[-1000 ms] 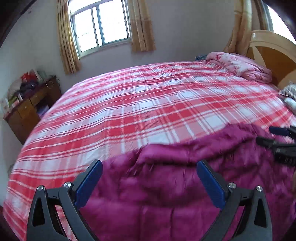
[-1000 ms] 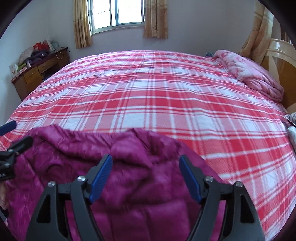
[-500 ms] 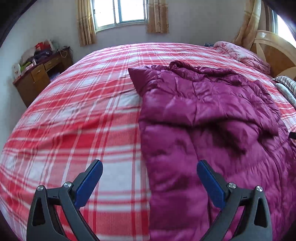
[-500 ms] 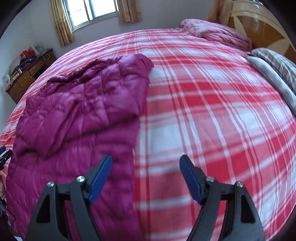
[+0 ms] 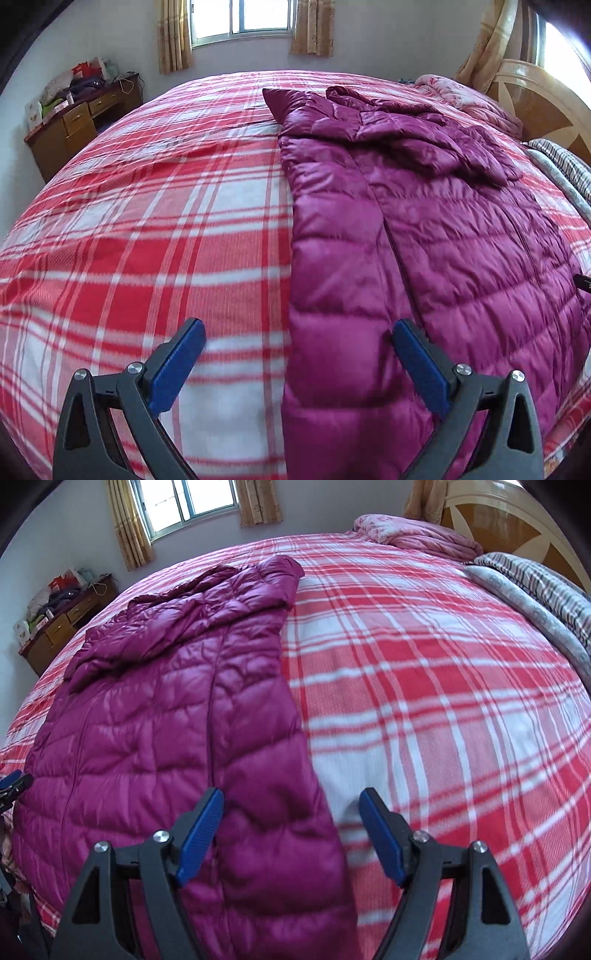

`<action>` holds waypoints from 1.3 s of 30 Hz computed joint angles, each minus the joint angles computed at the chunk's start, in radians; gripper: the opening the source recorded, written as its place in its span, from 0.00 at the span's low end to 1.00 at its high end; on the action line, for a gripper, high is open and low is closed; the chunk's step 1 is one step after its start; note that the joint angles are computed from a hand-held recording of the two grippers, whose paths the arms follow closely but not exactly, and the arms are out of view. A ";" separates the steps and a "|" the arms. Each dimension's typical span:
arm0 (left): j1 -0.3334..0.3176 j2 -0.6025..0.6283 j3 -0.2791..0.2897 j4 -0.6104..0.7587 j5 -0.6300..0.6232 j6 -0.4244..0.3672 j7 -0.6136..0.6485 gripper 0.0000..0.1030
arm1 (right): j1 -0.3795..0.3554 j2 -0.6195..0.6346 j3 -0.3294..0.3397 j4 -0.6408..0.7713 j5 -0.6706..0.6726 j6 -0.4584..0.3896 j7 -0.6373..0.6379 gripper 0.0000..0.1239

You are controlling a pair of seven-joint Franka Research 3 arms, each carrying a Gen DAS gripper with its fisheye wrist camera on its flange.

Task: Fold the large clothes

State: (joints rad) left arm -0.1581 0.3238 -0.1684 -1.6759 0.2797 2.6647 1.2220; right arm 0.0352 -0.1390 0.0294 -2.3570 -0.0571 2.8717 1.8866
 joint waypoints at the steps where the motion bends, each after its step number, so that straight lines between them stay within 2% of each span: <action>1: 0.002 -0.022 -0.001 -0.035 -0.001 0.017 -0.004 0.99 | 0.006 -0.018 -0.002 -0.023 0.015 0.007 -0.003 0.63; 4: 0.004 -0.067 -0.007 -0.103 0.000 0.042 0.001 0.99 | 0.018 -0.062 0.003 -0.079 0.054 0.011 -0.020 0.61; 7: 0.016 -0.110 -0.024 -0.168 -0.031 0.065 0.039 0.99 | 0.017 -0.096 0.015 -0.124 0.071 0.025 -0.028 0.54; 10: 0.014 -0.141 -0.026 -0.215 -0.037 0.084 0.054 0.99 | 0.047 -0.125 -0.003 -0.147 0.137 0.005 -0.081 0.40; 12: 0.017 -0.156 -0.031 -0.237 -0.054 0.097 0.076 0.93 | 0.126 -0.135 -0.065 -0.156 0.284 0.012 -0.202 0.18; 13: 0.019 -0.160 -0.033 -0.244 -0.062 0.109 0.089 0.74 | 0.156 -0.139 -0.088 -0.156 0.353 0.016 -0.253 0.15; 14: 0.027 -0.170 -0.043 -0.259 -0.094 0.126 0.125 0.49 | 0.152 -0.143 -0.079 -0.159 0.373 0.019 -0.264 0.13; 15: 0.044 -0.178 -0.065 -0.268 -0.165 0.131 0.196 0.37 | 0.142 -0.147 -0.066 -0.160 0.380 0.023 -0.268 0.11; 16: 0.063 -0.184 -0.091 -0.267 -0.264 0.124 0.283 0.21 | 0.138 -0.155 -0.058 -0.163 0.390 0.031 -0.275 0.10; 17: 0.066 -0.191 -0.095 -0.271 -0.307 0.125 0.319 0.14 | 0.141 -0.167 -0.057 -0.167 0.407 0.039 -0.286 0.10; 19: 0.056 -0.213 -0.086 -0.287 -0.329 0.146 0.347 0.10 | 0.151 -0.195 -0.059 -0.178 0.442 0.057 -0.311 0.09; 21: 0.059 -0.245 -0.090 -0.307 -0.414 0.181 0.429 0.08 | 0.171 -0.239 -0.071 -0.192 0.482 0.080 -0.345 0.08; 24: 0.057 -0.312 -0.092 -0.328 -0.673 0.225 0.644 0.06 | 0.166 -0.314 -0.055 -0.209 0.490 0.097 -0.360 0.07; 26: 0.033 -0.351 -0.069 -0.331 -0.822 0.239 0.772 0.06 | 0.160 -0.365 -0.042 -0.217 0.484 0.109 -0.365 0.07; 28: -0.004 -0.395 -0.030 -0.329 -1.000 0.231 0.914 0.06 | 0.161 -0.408 -0.037 -0.223 0.480 0.123 -0.371 0.07; 30: -0.041 -0.440 0.023 -0.314 -1.156 0.180 1.019 0.06 | 0.177 -0.468 -0.044 -0.230 0.485 0.141 -0.382 0.07; 32: -0.069 -0.484 0.063 -0.316 -1.248 0.142 1.092 0.06 | 0.182 -0.512 -0.041 -0.226 0.482 0.165 -0.392 0.07; 36: -0.121 -0.551 0.104 -0.330 -1.324 0.166 1.198 0.06 | 0.207 -0.574 -0.037 -0.224 0.472 0.237 -0.414 0.07; 39: -0.128 -0.505 0.108 -0.284 -1.273 0.177 1.196 0.06 | 0.200 -0.498 -0.039 -0.173 0.458 0.269 -0.422 0.07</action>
State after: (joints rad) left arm -0.2861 -0.1815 -0.0605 -1.9598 -0.9929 2.8422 2.4179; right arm 0.2349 -0.6367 -0.0099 -2.5302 0.4011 3.1411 1.4644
